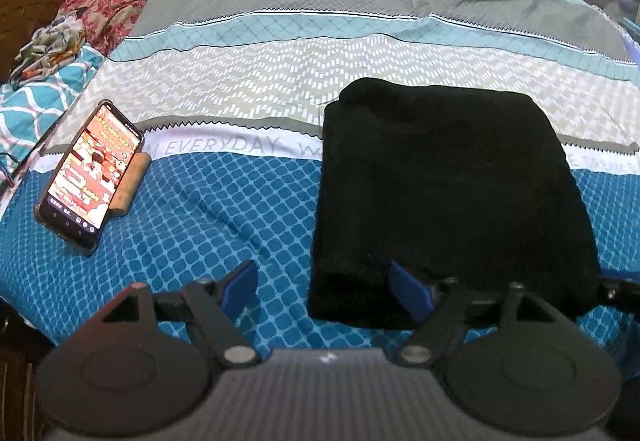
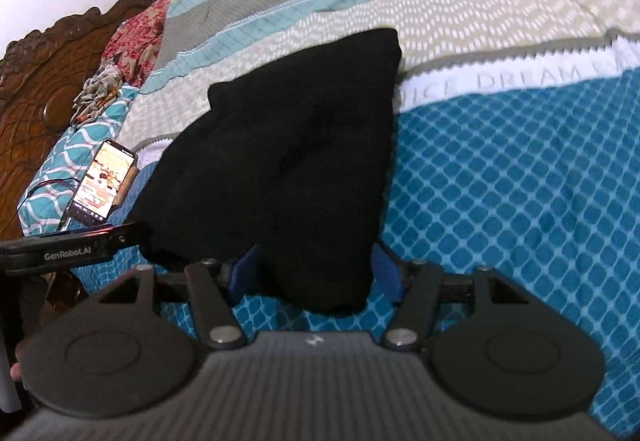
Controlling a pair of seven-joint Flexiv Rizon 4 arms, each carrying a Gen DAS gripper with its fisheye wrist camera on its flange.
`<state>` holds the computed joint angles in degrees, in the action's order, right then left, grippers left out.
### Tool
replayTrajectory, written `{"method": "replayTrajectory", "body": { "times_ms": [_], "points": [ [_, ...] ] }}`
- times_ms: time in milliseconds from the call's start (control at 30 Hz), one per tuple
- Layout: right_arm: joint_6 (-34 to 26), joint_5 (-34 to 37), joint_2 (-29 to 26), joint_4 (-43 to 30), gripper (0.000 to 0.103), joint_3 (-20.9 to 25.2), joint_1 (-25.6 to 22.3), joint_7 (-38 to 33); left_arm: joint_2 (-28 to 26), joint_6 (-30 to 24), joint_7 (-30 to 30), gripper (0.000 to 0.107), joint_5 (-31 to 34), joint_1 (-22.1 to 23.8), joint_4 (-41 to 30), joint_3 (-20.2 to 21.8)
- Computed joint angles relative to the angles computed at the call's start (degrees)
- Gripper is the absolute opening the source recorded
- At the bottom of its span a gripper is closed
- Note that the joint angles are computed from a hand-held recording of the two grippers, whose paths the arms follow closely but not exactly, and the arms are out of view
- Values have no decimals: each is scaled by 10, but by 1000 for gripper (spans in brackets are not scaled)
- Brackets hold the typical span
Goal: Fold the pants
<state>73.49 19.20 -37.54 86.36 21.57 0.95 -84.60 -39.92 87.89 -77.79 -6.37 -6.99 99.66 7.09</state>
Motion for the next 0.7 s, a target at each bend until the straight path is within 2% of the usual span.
{"method": "replayTrajectory", "body": {
  "times_ms": [133, 367, 500, 600, 700],
  "points": [
    [7, 22, -4, 2, 72, 20, -17, -14, -3, -7, -7, 78, 4, -12, -7, 16],
    [2, 70, -12, -10, 84, 57, -48, -57, -7, -23, -16, 82, 12, -13, -18, 20],
    [-12, 100, -13, -19, 85, 67, -61, -77, 4, -20, 11, 86, -20, 58, -7, -62],
    [-28, 123, -11, -27, 85, 66, -67, -84, 6, -13, 56, 98, -65, 143, 1, -162],
    [1, 132, 0, -20, 85, 41, -51, -81, -1, -6, 95, 103, -102, 199, 5, -233]
  ]
}}
